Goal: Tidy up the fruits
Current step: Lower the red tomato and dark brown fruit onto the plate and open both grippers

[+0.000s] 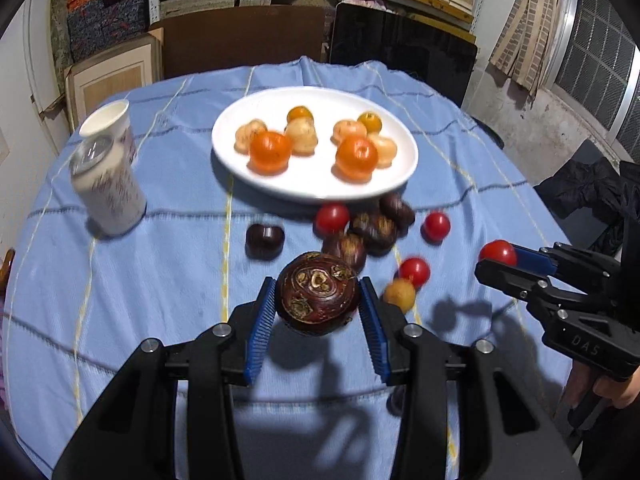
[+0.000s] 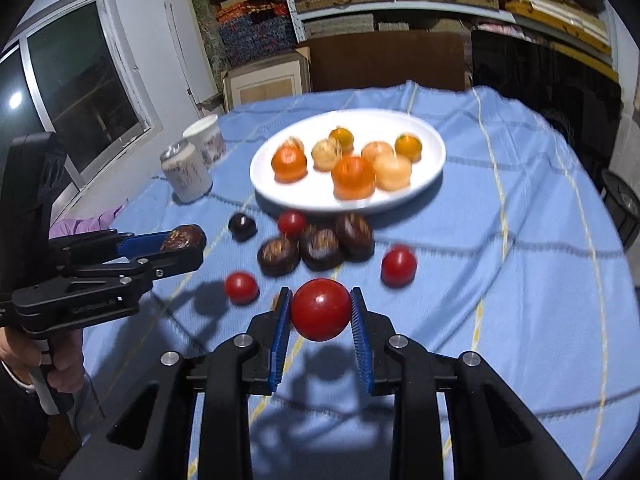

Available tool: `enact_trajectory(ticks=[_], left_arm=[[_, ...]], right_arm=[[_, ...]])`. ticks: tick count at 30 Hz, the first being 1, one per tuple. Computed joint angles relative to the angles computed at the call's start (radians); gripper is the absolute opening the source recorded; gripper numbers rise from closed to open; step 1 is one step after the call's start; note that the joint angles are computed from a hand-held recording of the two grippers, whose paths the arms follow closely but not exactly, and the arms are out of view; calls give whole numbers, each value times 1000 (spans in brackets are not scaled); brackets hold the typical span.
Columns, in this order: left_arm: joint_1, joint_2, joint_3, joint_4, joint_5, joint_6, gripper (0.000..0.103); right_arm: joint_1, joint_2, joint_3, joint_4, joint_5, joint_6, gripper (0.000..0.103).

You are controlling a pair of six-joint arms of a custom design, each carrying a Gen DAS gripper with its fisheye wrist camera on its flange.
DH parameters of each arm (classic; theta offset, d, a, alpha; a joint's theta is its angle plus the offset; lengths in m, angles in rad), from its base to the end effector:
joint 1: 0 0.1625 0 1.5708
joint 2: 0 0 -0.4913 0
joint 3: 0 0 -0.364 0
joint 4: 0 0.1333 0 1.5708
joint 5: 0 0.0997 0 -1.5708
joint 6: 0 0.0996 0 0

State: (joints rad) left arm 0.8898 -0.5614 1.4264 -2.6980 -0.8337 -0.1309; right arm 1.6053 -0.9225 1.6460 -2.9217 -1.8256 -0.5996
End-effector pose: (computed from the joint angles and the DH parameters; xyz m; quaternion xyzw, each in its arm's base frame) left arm -0.3276 -0.7223 0.1016 0.2059 0.9029 -0.2531 0.2800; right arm 0.1325 -0.7026 0.2936 0.2569 -0.9087 0.2602 0.2014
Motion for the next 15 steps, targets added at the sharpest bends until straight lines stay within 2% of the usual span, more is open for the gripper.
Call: enact_trajectory(ticks=[5,10,15], left_arm=[[9,69,-161,48,37,85,41],[42,157,-366,152,1,107,41],[69,243,-537,250,-3,118,41]], right_arm=[[19,62,-161,62,0,-19,29],[17,155,-371,172,13,4,29],[16,266,-572,276,-17,-8,29]])
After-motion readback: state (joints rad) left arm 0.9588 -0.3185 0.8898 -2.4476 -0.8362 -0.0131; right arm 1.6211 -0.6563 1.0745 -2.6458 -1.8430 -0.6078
